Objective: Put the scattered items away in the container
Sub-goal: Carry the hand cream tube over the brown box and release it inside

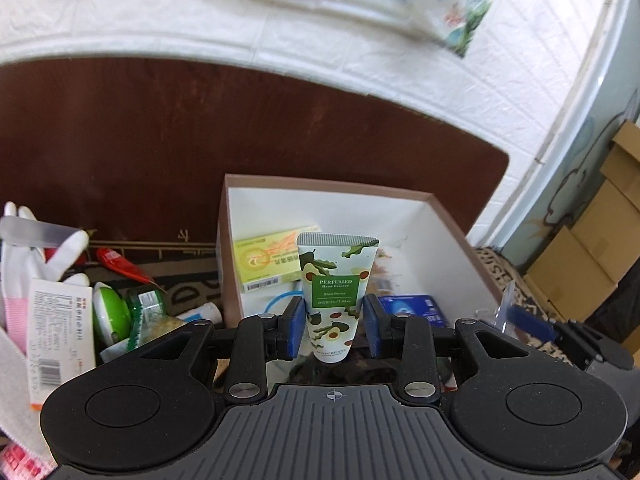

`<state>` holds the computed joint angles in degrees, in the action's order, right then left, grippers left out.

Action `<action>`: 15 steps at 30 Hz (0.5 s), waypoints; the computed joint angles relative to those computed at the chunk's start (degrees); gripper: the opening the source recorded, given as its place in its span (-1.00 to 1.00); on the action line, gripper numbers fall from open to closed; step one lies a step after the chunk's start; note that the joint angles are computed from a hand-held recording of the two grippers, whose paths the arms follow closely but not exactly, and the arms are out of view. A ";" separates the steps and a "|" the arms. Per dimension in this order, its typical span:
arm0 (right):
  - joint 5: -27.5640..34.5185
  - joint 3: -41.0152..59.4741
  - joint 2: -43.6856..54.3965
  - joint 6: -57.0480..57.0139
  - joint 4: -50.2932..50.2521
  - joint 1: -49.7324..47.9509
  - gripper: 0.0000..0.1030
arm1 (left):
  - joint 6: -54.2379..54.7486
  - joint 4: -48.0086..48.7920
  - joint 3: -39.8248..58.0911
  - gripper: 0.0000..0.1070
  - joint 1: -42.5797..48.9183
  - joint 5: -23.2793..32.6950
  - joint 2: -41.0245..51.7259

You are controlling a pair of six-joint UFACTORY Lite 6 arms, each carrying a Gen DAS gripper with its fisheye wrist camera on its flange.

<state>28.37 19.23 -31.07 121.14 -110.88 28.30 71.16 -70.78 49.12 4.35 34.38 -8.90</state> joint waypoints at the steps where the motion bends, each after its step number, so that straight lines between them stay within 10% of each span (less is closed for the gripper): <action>1: -1.10 1.13 2.55 2.54 -3.29 -1.94 0.00 | 0.44 -0.55 0.81 -0.43 -0.49 -0.90 1.71; 15: -5.68 14.19 25.33 20.06 -25.29 -14.25 0.05 | 0.61 -0.78 12.05 -0.29 -4.79 -7.21 17.22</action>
<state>22.69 33.42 -5.74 141.20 -136.17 14.05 71.77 -71.57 61.17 -0.44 27.17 8.33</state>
